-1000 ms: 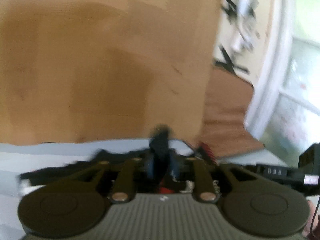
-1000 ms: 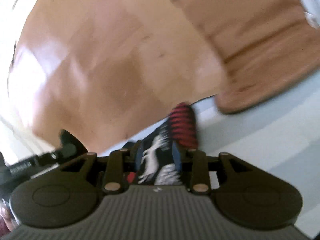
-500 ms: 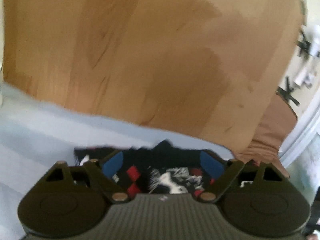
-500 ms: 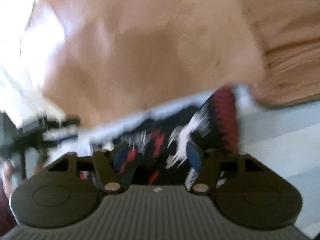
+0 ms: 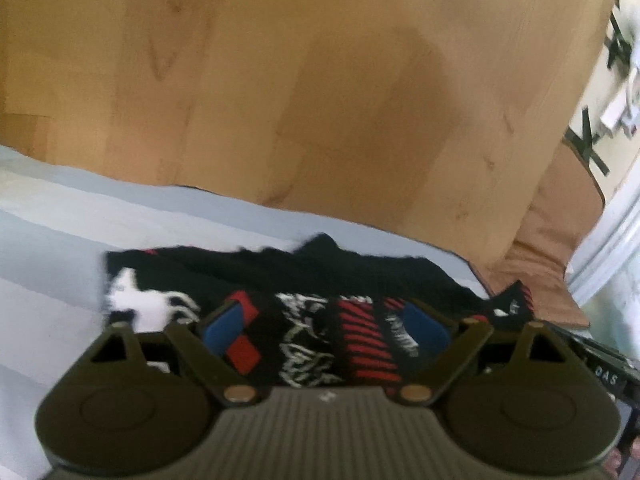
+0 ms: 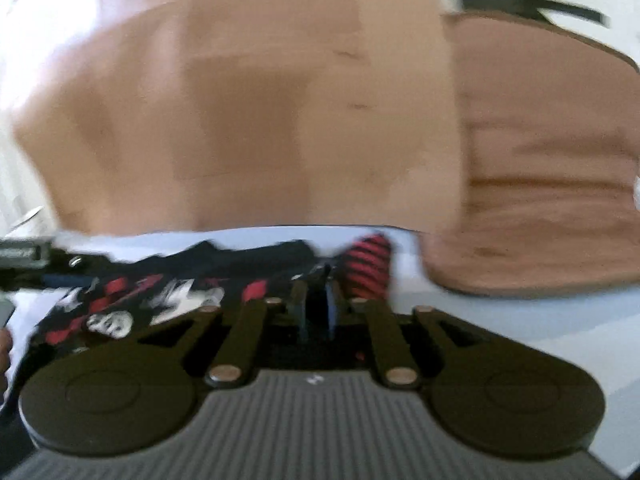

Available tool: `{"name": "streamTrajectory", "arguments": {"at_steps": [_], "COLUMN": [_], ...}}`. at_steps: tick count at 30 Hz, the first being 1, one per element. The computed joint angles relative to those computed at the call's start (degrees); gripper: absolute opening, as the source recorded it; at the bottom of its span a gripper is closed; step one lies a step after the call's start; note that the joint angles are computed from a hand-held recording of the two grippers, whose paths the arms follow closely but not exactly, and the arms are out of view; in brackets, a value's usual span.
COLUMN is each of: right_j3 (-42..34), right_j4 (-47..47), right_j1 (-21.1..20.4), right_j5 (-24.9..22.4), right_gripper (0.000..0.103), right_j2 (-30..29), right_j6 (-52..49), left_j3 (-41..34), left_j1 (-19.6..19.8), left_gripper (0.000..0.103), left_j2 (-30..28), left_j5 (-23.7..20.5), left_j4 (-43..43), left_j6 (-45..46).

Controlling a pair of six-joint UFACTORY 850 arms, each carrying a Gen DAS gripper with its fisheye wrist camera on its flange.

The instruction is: Fold small clothes

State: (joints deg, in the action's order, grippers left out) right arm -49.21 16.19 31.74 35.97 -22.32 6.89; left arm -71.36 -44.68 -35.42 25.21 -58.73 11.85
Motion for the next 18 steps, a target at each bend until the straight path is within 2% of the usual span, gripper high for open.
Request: {"name": "streamTrajectory", "arguments": {"at_steps": [2, 3, 5, 6, 7, 8, 9, 10, 12, 14, 16, 17, 18], "right_j3": [2.5, 3.5, 3.8, 3.7, 3.0, 2.1, 0.8, -0.1, 0.1, 0.8, -0.1, -1.1, -2.6], "right_j4": [-4.1, -4.2, -3.7, -5.0, -6.6, -9.1, -11.5, -11.4, -6.2, -7.1, -5.3, -1.1, 2.6], "right_j1": [-1.4, -1.7, -1.9, -2.2, -2.4, -2.6, -2.6, -2.1, -0.1, 0.9, 1.5, 2.3, 2.7], "right_j5": [3.2, 5.3, 5.9, 5.1, 3.8, 2.1, 0.0, -1.4, 0.2, 3.8, 3.9, 2.6, -0.6], "right_gripper": [0.074, 0.072, 0.072, 0.071, 0.066, 0.039, 0.017, 0.017, 0.016, 0.017, 0.033, 0.047, 0.050], "right_j2": [0.7, 0.7, 0.3, 0.2, -0.1, -0.5, -1.1, -1.5, -1.2, -0.8, -1.8, -2.6, -3.5], "right_j6": [8.4, 10.7, 12.5, 14.1, 15.4, 16.8, 17.3, 15.6, 7.3, 5.9, 3.4, -0.9, -4.5], "left_j3": [-2.2, -3.7, -7.1, -8.3, -9.3, -9.9, -9.8, -9.1, -5.8, -2.7, -1.7, -2.6, -3.5], "left_j1": [0.0, -0.1, -0.1, -0.5, -1.5, -2.2, -2.8, -2.9, -3.5, -4.8, -5.7, -5.6, -5.2], "left_gripper": [0.090, 0.090, 0.085, 0.077, 0.044, 0.035, 0.023, 0.013, 0.013, 0.013, 0.014, 0.014, 0.017], "left_j2": [-1.5, -2.4, -4.6, -5.6, -6.3, -6.8, -6.7, -6.1, -3.9, -2.3, -2.1, -2.8, -3.6], "left_j5": [-2.0, -3.4, -6.7, -5.8, -2.9, -1.1, 0.9, 1.1, 3.7, 9.8, 13.6, 13.1, 11.3], "left_j4": [-0.9, -3.8, -14.0, -18.9, -22.9, -25.0, -26.3, -25.5, -18.9, -15.9, -18.5, -22.3, -25.4], "left_j6": [2.5, 6.2, 18.2, 24.2, 30.1, 33.7, 34.8, 33.5, 24.0, 18.7, 18.6, 21.4, 24.4]}}
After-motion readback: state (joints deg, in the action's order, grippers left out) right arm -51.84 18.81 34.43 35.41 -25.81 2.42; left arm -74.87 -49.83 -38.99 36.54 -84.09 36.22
